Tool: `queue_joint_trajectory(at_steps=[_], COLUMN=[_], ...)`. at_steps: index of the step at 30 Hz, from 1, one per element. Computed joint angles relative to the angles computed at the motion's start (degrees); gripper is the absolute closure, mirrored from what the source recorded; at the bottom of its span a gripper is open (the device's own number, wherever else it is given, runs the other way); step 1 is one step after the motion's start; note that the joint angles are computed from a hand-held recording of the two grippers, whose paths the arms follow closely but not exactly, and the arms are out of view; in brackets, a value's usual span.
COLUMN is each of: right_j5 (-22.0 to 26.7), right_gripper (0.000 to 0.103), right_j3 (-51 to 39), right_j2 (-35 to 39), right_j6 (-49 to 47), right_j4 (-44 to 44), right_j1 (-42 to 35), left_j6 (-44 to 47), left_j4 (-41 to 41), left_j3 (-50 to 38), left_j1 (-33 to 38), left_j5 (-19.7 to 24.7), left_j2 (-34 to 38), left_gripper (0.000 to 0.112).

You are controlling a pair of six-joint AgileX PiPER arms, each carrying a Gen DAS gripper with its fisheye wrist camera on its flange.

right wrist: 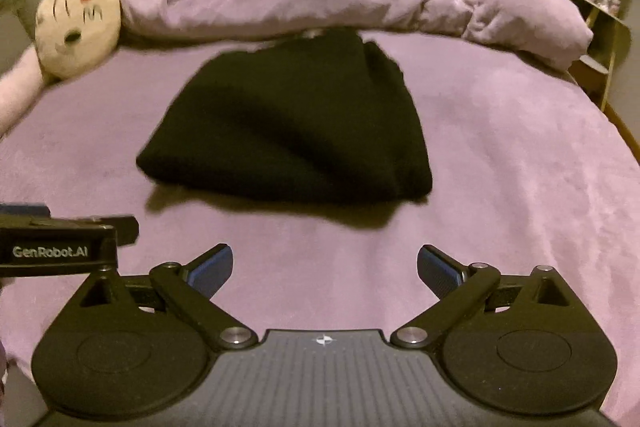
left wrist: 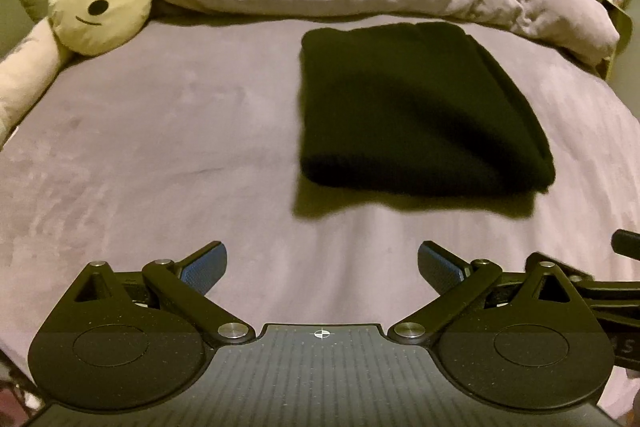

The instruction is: Fold small clothes

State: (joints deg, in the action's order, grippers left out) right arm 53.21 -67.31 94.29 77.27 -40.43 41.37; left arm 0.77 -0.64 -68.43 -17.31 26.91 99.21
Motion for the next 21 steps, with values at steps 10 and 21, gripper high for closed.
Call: queue_joint_trajectory(at_steps=[10,21], right_j5=[6.48,6.66], right_gripper=[0.004,0.004], right_j3=[-5.13,-6.34], right_j2=[1.69,2.87], right_j6=[-0.99,-3.07], right_j4=[2.47,4.98], right_j1=[2.06,0.31], left_j6=[6.44,3.31], left_j4=[-6.03,-2.78], left_j3=[-0.97,-3.70], left_j1=[2.41,1.66], left_j5=[3.71,6.55], left_j2=[-0.90,1.21], left_gripper=[0.009,0.009])
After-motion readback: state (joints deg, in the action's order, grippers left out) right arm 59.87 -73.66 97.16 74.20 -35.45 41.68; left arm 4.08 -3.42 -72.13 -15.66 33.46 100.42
